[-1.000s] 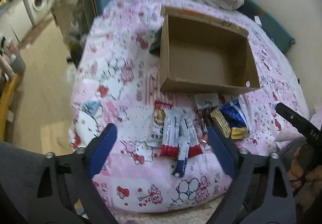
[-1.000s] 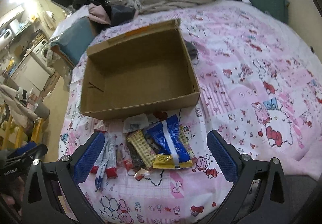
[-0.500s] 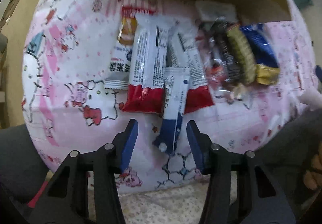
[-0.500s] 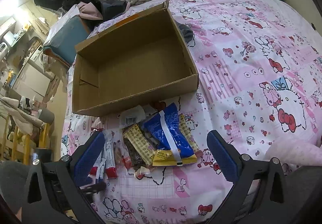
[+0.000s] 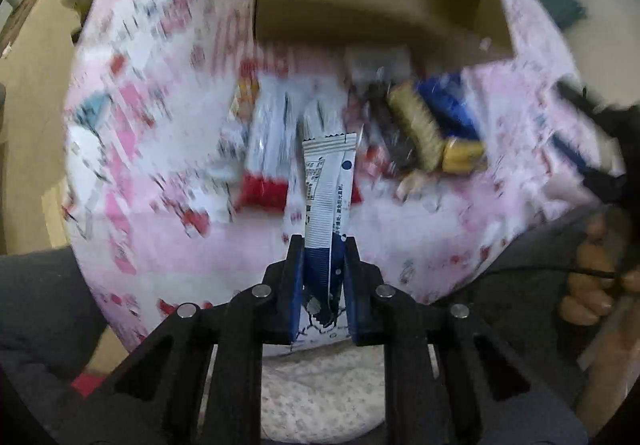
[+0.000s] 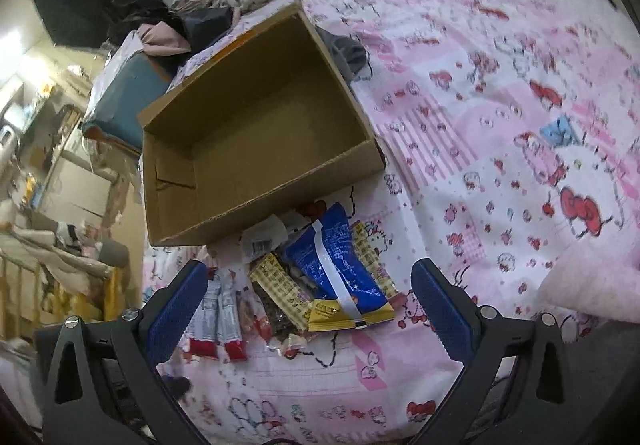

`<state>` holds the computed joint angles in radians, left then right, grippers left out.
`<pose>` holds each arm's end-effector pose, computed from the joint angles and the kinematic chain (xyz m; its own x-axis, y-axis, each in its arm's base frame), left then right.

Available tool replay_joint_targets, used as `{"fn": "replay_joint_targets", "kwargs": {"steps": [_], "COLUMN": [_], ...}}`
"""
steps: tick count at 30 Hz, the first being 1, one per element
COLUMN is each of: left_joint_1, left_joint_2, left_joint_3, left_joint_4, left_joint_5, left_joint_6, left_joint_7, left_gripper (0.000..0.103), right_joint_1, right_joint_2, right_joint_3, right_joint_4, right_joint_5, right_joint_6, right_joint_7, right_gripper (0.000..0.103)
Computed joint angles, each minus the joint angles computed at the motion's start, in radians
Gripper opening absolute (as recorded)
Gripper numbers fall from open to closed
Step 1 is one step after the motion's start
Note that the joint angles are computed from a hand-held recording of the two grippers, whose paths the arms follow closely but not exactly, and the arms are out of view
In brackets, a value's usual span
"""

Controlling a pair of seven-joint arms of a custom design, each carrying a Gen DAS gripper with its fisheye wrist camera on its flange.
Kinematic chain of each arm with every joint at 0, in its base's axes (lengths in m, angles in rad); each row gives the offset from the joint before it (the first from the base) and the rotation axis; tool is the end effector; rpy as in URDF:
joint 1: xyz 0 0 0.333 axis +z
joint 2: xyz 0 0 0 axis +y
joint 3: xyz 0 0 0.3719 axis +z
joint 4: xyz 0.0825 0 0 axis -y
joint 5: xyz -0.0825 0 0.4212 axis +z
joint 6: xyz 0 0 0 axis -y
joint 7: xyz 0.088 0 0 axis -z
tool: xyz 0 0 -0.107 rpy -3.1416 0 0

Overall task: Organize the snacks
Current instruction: 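Grasp a white-and-red stick packet with left tool while right tool grasps beige wafer bar, then carry both packets into the box and open both tools to release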

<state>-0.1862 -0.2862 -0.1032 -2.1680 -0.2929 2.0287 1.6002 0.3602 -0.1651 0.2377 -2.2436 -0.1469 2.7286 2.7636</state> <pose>0.4772 -0.1643 0.5708 -0.2151 -0.9459 0.2428 -0.9729 0.1858 -0.1379 0.4595 0.3274 0.5455 -0.3041 -0.8201 -0.4848 -0.7777 0.5076 -0.3708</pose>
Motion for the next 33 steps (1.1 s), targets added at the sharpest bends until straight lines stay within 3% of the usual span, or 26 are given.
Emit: {"fn": "replay_joint_targets", "kwargs": {"steps": [2, 3, 5, 7, 10, 14, 21, 23, 24, 33], "left_joint_1": [0.01, 0.015, 0.027, 0.036, 0.045, 0.058, 0.073, 0.074, 0.074, 0.073], "left_joint_2": [0.004, 0.02, 0.046, 0.083, 0.118, 0.151, 0.161, 0.158, 0.157, 0.14], "left_joint_3": [0.007, 0.01, 0.007, 0.007, -0.005, -0.001, -0.007, -0.01, -0.01, -0.009], "left_joint_4": [0.021, 0.039, 0.066, 0.12, 0.124, 0.127, 0.112, 0.107, 0.106, 0.099], "left_joint_5": [0.001, 0.008, 0.038, 0.044, 0.053, 0.024, -0.013, -0.012, -0.011, -0.013], "left_joint_6": [0.027, 0.037, 0.068, 0.059, 0.101, 0.114, 0.115, 0.126, 0.132, 0.184], "left_joint_7": [-0.002, 0.001, 0.005, 0.003, -0.004, 0.022, 0.036, 0.042, 0.042, 0.03], "left_gripper": [0.014, 0.014, 0.014, 0.014, 0.014, 0.014, 0.014, 0.014, 0.014, 0.014], "right_joint_1": [0.029, 0.05, 0.082, 0.107, 0.098, 0.109, 0.171, 0.183, 0.188, 0.129], "right_joint_2": [0.011, 0.02, 0.049, 0.1, 0.181, 0.279, 0.418, 0.438, 0.436, 0.295], "right_joint_3": [-0.032, -0.051, -0.075, -0.09, -0.074, -0.075, -0.099, -0.105, -0.109, -0.096], "right_joint_4": [-0.003, 0.0, 0.023, 0.088, 0.201, 0.311, 0.467, 0.48, 0.476, 0.326], "right_joint_5": [0.108, 0.183, 0.315, 0.428, 0.267, 0.304, 0.158, 0.146, 0.137, 0.374], "right_joint_6": [0.019, 0.028, 0.026, -0.034, -0.171, -0.275, -0.458, -0.468, -0.458, -0.218], "right_joint_7": [-0.078, -0.145, -0.28, -0.466, -0.466, -0.597, -0.662, -0.671, -0.672, -0.695], "right_gripper": [0.093, 0.082, 0.071, 0.05, 0.05, 0.05, 0.049, 0.041, 0.028, 0.027]}}
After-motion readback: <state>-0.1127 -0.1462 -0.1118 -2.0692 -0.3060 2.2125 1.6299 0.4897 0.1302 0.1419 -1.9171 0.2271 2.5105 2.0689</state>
